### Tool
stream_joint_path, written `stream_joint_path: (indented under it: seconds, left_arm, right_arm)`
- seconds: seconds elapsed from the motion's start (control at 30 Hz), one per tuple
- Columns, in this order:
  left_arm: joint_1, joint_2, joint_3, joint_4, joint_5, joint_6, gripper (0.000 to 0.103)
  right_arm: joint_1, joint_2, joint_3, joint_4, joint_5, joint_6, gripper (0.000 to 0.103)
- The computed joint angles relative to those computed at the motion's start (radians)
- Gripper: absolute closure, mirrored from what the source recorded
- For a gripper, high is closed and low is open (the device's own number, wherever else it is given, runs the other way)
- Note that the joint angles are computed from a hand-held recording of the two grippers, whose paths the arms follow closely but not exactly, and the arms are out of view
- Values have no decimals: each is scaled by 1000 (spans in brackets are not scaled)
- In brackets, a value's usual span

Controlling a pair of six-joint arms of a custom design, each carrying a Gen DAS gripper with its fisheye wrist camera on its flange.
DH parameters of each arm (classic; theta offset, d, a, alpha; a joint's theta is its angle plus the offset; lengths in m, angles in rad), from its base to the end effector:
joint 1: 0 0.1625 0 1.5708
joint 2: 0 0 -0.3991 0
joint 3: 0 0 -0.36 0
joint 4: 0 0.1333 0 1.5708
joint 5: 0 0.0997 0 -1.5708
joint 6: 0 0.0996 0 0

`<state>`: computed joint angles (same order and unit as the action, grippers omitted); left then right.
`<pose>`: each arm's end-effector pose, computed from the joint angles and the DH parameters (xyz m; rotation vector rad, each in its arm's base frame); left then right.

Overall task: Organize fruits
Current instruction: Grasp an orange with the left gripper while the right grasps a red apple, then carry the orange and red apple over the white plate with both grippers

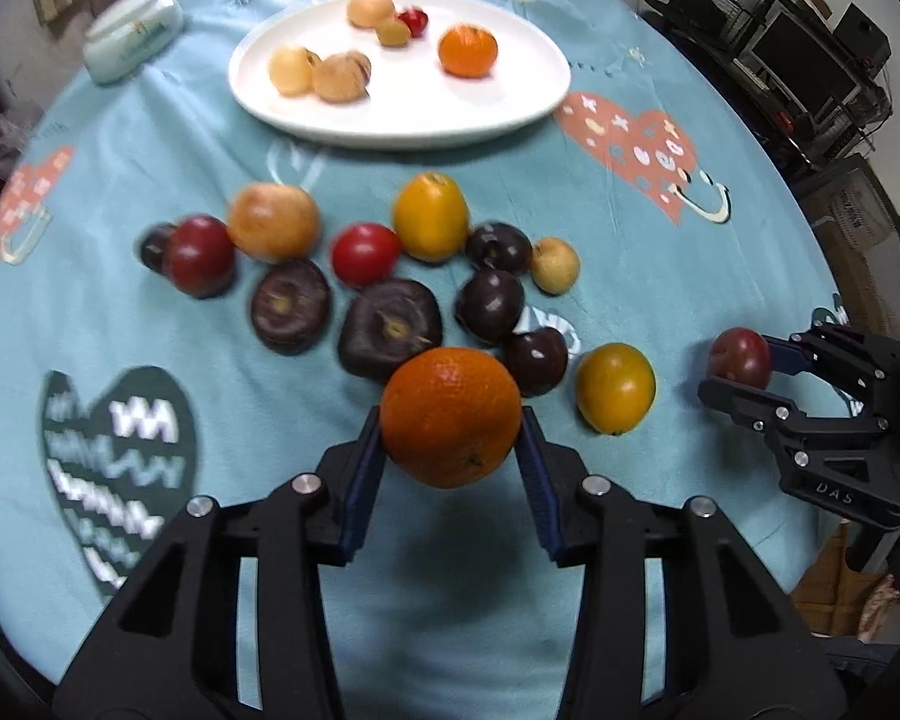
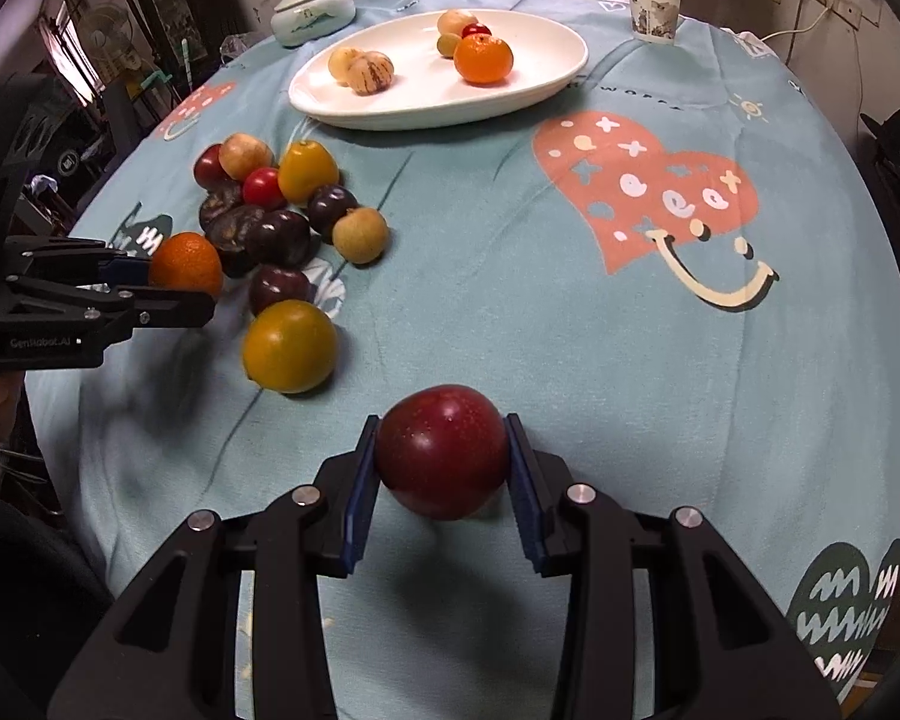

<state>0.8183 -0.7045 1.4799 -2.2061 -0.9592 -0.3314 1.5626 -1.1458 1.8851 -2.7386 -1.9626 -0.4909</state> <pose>-0.3042 -0.6036 0.0743 0.5849 2.4679 -0.2605 0.0907 -0.5603 0.2412 0.5181 -2.5798 0.4255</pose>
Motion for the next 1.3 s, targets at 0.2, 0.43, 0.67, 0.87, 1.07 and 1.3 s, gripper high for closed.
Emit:
stream_joint_path:
  seconds: [0.2, 0.43, 0.67, 0.87, 1.07, 1.3]
  left_arm:
    - [-39, -34, 10, -32, 87, 25, 60]
    - [-58, -60, -13, -97, 136, 112, 59]
    - [-57, -48, -70, -140, 162, 185, 59]
    - [-23, -59, -67, -101, 139, 166, 59]
    - [21, -75, -12, -46, 78, 121, 59]
    - [45, -41, -43, -26, 34, 136, 59]
  right_arm:
    - [49, 3, -4, -41, 45, 21, 63]
    - [134, 21, -63, -83, 113, 11, 63]
    - [178, 46, -140, -93, 150, 28, 63]
    - [175, 76, -155, -59, 125, 57, 63]
    - [150, 91, -134, 28, 120, 120, 63]
    - [145, 121, -140, 106, 112, 130, 63]
